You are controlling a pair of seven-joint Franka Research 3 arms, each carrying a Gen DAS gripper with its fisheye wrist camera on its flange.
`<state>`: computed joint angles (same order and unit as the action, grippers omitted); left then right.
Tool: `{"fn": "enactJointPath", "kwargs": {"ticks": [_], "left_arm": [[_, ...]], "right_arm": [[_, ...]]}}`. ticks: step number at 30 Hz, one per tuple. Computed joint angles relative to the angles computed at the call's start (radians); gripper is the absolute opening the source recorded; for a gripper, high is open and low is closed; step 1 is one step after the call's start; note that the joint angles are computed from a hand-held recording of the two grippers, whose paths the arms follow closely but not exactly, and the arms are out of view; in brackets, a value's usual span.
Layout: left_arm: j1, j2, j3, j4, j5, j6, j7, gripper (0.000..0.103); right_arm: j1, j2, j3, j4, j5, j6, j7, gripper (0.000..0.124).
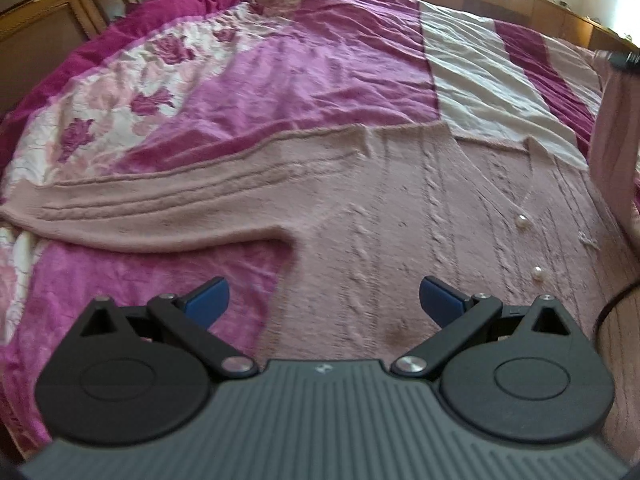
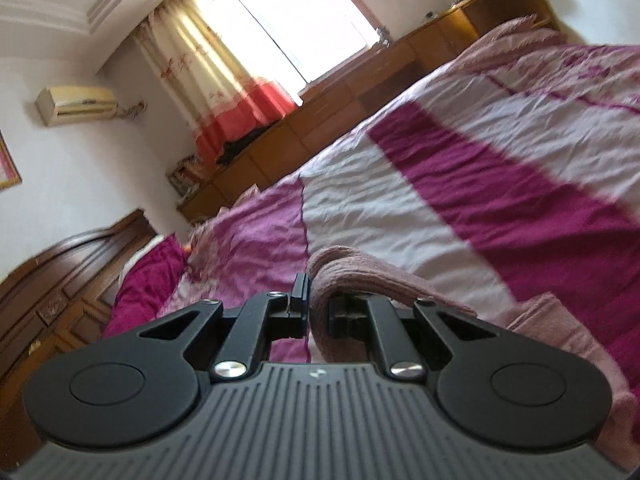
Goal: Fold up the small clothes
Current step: 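Lift the sleeve with the right gripper, lay it across the body, open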
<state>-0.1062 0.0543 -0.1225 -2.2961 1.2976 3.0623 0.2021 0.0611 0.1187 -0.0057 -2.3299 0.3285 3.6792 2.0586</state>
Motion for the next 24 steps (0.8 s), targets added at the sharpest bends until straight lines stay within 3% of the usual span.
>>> {"fn": "enactJointPath", "kwargs": {"ticks": [5, 17, 22, 24], "left_arm": [[0.016, -0.012, 0.009, 0.002, 0.049, -0.008, -0.057, 0.103], [0.039, -0.008, 0.011, -0.011, 0.065, 0.004, -0.073, 0.103], [0.039, -0.004, 0.013, -0.008, 0.071, 0.006, -0.081, 0.103], [0.039, -0.002, 0.013, -0.005, 0.072, 0.006, -0.083, 0.103]], "right_arm": [[0.011, 0.088, 0.03, 0.045, -0.033, -0.022, 0.026, 0.009], [0.037, 0.249, 0.087, 0.155, -0.062, -0.091, -0.053, 0.009], [-0.071, 0.274, 0.179, 0.158, -0.205, -0.131, -0.002, 0.012], [-0.134, 0.279, 0.234, 0.156, -0.278, -0.158, 0.034, 0.031]]}}
